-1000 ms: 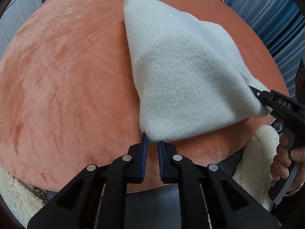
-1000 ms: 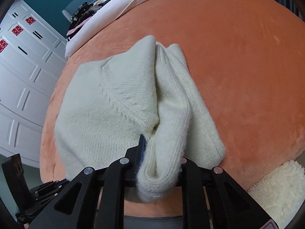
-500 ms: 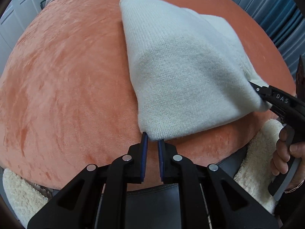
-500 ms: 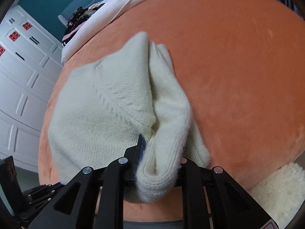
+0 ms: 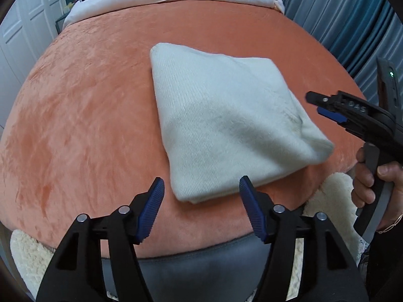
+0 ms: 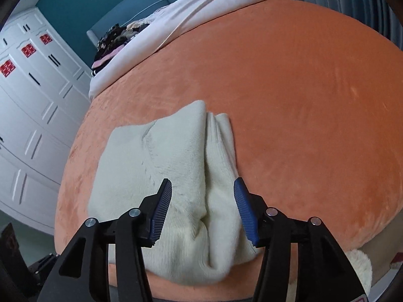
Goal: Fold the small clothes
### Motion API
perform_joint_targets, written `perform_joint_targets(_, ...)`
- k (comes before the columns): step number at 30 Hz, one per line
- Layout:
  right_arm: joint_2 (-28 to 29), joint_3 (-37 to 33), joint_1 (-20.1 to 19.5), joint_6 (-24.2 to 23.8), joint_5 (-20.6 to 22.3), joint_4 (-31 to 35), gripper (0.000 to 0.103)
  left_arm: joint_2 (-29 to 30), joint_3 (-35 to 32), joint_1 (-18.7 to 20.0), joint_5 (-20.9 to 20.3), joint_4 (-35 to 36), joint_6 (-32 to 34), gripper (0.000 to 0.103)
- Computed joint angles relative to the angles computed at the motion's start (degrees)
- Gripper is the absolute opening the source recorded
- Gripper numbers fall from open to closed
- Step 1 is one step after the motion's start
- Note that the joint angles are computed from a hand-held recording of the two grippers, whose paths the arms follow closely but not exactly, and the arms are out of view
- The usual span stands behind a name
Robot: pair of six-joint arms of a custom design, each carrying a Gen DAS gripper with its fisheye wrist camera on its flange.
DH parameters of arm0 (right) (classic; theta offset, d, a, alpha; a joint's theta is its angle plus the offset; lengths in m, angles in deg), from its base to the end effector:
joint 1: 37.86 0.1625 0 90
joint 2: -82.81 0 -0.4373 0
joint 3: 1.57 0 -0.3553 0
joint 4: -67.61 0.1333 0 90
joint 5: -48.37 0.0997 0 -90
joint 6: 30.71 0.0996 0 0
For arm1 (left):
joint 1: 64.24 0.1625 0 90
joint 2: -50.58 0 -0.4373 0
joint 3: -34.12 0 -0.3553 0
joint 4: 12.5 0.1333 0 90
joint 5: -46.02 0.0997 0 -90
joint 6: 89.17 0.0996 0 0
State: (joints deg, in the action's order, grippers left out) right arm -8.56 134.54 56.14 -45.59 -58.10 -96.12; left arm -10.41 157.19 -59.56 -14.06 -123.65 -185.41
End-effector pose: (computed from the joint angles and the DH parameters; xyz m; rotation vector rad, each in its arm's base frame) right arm 0.1310 -0.3672 0.3144 0.3477 -2.7150 0.6664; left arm -0.3810 -0.2148 0.1005 0.0097 2.3739 -0.6431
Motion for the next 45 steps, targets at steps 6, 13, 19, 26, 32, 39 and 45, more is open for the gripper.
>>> perform_joint_targets(6, 9.2, -2.6, 1.2, -1.0, -0.4, 2.3, 0.012, 0.0, 2.4, 3.9, -1.1, -3.8, 0.3, 0.06)
perform_joint_targets(13, 0.3, -1.9, 1.8, -3.6, 5.1, -0.1, 0.009, -0.2, 3.7, 4.4, -1.3, -5.6, 0.4, 0.062)
perform_joint_targets(19, 4.7, 0.3, -1.1, -4.4, -3.3, -1.1, 0.011, 1.9, 3.2, 4.7, -2.2, -5.8, 1.6, 0.061)
perform_joint_targets(26, -6.6, 1.0, -1.5, -3.3, 1.5, 9.9, 0.033, 2.2, 3.1, 4.5, -1.9, -5.7, 2.4, 0.061)
perform_joint_targets(32, -6.2, 5.9, -3.7, -5.0, -2.3, 9.1, 0.035, 3.1, 2.6, 4.5, -2.7, -6.0, 2.8, 0.061)
perform_joint_targets(39, -12.2, 6.7, 0.0, -7.5, 0.1, 5.5, 0.01, 3.0, 2.6, 4.1, -2.4, -5.9, 2.5, 0.062)
perform_joint_targets(45, -5.6, 9.8, -3.3, -8.1, -7.0, 0.5, 0.011, 3.3, 2.2, 4.3, -3.9, -5.2, 2.1, 0.061)
